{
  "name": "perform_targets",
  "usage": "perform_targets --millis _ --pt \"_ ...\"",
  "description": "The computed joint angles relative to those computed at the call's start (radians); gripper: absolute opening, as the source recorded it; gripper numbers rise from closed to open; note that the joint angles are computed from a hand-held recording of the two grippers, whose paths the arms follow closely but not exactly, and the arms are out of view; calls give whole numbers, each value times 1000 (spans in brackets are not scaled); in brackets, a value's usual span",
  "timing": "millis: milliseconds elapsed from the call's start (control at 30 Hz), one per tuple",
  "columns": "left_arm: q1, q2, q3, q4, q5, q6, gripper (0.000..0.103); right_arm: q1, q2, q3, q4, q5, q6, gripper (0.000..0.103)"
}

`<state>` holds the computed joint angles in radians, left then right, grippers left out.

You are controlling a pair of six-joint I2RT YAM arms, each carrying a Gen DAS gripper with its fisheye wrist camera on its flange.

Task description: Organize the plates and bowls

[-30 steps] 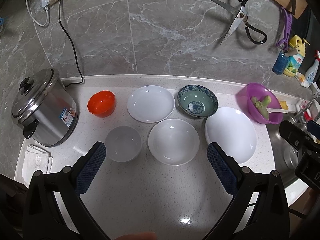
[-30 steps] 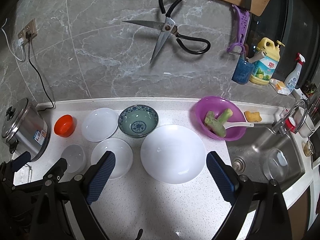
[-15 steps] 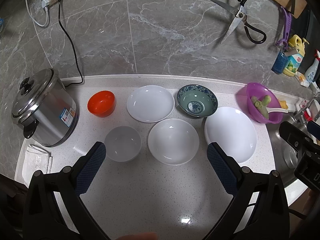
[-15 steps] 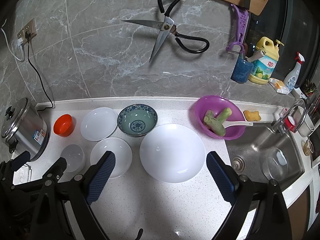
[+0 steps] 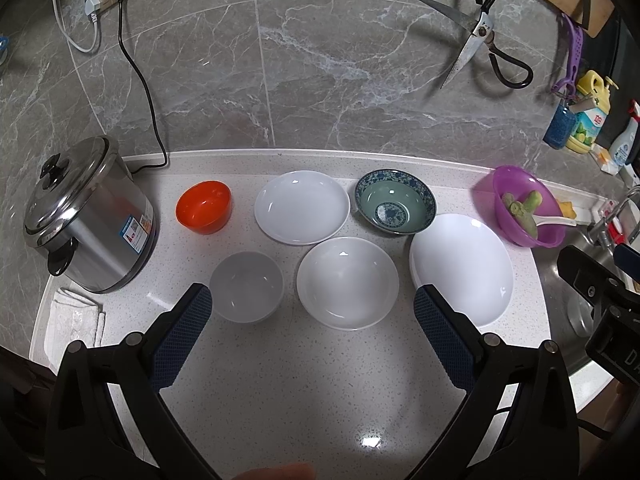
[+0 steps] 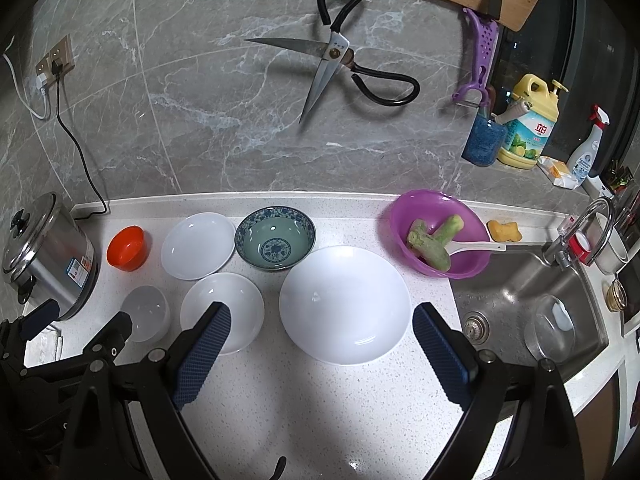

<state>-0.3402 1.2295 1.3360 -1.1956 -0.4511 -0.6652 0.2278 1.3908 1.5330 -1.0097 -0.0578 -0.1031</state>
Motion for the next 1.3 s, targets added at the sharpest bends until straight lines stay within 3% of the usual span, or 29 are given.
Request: perform_targets --millis 900,1300 --pt "-11 -12 -19 -7 -2 -15 102 7 -3 -13 7 6 2 94" --pt "46 32 -146 109 82 12 101 -28 25 -72 37 -2 -3 94"
